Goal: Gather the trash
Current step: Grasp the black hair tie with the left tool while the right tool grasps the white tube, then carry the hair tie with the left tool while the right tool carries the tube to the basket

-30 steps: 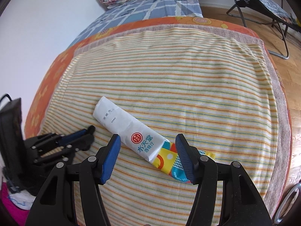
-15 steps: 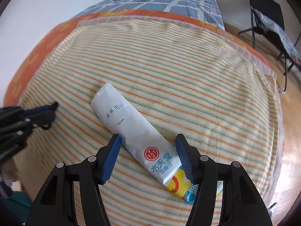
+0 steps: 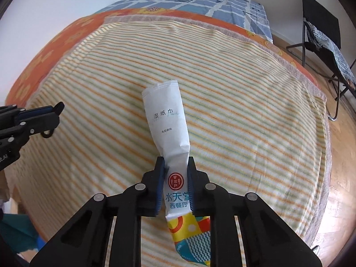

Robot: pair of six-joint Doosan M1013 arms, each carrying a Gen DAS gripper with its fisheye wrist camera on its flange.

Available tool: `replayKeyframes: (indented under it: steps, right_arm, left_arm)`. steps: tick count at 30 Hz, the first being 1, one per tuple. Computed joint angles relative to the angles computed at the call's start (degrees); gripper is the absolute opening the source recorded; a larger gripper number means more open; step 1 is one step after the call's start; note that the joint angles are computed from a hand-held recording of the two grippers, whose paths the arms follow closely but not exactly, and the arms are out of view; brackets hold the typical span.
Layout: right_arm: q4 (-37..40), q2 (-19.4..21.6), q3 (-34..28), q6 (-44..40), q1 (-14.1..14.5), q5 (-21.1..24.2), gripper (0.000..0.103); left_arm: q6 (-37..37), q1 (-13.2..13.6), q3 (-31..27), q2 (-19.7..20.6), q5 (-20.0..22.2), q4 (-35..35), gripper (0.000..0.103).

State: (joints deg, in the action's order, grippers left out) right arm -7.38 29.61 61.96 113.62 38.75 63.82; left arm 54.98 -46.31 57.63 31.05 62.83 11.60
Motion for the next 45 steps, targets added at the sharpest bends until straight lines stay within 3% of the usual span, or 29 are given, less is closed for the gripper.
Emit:
replayKeyframes:
  steps: [15,26,40,45]
  right_arm:
    - [-1.1,-5.9,4.3,4.1,2.5,-5.3,0.015]
    - [-3.8,-10.9,9.2,7.6,5.9,-9.0,0.015]
    - [-4.6,-16.9,16.8,10.6,12.4,-14.6,0.015]
    - [-2.9,-18.5,20.1,12.7,13.5,-16.4,0.015]
  left_arm:
    - [-3.6,-2.0,4.8,-5.4,-3.3,2.7,0.012]
    - [-5.3,-4.7,10.3,-10.6,-6.2,5.9,0.012]
    - [-9.5,-9.6,19.6,-17.4,-9.0,8.4,0.012]
    - [-11.2,-10.7,22.9,-19.1,-9.9,6.3,0.012]
